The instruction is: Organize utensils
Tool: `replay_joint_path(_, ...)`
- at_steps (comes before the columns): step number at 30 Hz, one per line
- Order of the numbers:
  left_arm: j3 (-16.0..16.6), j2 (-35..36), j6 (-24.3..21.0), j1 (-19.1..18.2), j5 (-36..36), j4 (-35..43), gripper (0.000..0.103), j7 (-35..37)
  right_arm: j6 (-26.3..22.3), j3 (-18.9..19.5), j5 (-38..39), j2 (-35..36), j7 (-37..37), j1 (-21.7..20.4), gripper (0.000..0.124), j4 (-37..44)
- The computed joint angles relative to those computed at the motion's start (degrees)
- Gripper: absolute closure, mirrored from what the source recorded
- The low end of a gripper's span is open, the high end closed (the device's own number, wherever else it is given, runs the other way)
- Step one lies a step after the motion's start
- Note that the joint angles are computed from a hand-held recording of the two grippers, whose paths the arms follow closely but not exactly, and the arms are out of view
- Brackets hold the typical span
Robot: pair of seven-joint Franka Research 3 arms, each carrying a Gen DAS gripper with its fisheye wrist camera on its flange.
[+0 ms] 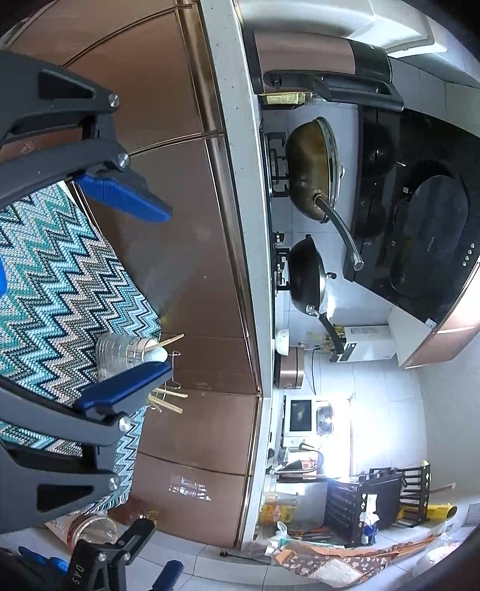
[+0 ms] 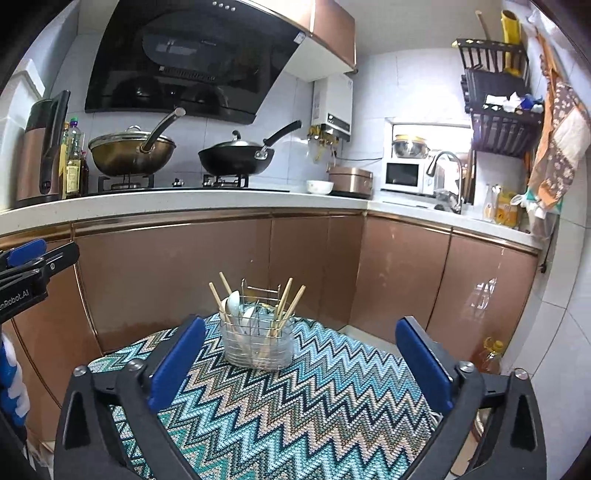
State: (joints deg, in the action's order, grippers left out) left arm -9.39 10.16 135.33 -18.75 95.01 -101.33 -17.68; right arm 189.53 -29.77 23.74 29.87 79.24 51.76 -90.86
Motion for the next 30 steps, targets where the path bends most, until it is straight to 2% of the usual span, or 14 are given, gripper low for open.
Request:
replay_joint_path(4, -0.1, -0.8, 0.2, 0.1, 0.2, -0.7, 0.026, -0.3, 0.9, -4.4, 1.9, -0.4, -0.1, 3.8, 0.021, -1.8)
replay_joint_path(10, -0.8, -2.3, -1.0, 0.1, 1.4, -2.6, 0.026, -1.8, 2.1, -7.3, 6.1, -1.6, -3.0, 6.9, 0.021, -4.2)
replay_joint_path(21, -1.6, -3.2, -1.4, 0.4, 1.4, -3.5, 0.026, -1.8, 2.4, -9.6, 11.7, -2.7, -7.9, 9.8, 0.021, -5.8)
replay_joint_path(30, -1.8, -3.5, -1.1, 0.7, 1.3, -3.7, 0.026, -1.7, 2.1, -10.5, 12.9, -2.7, -9.1, 10.9, 0.021, -6.1)
